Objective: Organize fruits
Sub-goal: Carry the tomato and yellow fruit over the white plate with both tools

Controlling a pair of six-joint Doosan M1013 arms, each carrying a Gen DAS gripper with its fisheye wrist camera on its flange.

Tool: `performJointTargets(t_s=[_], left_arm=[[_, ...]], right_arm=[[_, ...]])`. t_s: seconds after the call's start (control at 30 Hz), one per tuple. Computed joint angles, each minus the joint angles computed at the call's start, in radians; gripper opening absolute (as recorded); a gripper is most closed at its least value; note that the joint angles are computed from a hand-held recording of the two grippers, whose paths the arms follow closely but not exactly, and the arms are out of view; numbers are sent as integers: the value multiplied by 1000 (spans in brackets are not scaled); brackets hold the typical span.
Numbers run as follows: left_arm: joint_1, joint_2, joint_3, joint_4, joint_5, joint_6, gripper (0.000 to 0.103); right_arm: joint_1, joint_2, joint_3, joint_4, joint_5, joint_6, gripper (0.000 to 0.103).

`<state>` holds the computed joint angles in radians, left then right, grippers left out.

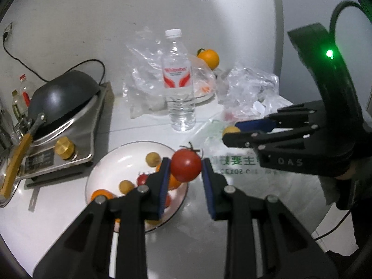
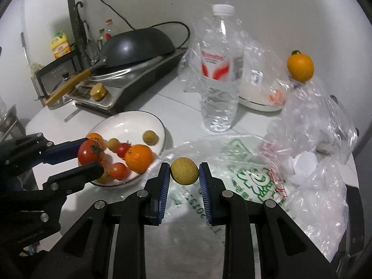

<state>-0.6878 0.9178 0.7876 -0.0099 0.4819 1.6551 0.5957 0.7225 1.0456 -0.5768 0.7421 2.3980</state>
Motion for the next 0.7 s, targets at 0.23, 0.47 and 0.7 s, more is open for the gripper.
performJointTargets(t_s=[0.23, 0.47, 0.7], left_arm=[[16, -17, 34, 23, -25, -34, 28], [30, -25, 54, 58, -52, -75, 28], [47, -25, 60, 66, -63, -88, 28]], right_arm=[[12, 24, -52, 15, 15, -42, 28], [21, 51, -113, 28, 35, -95, 28], [27, 89, -186, 59, 46, -156, 28]])
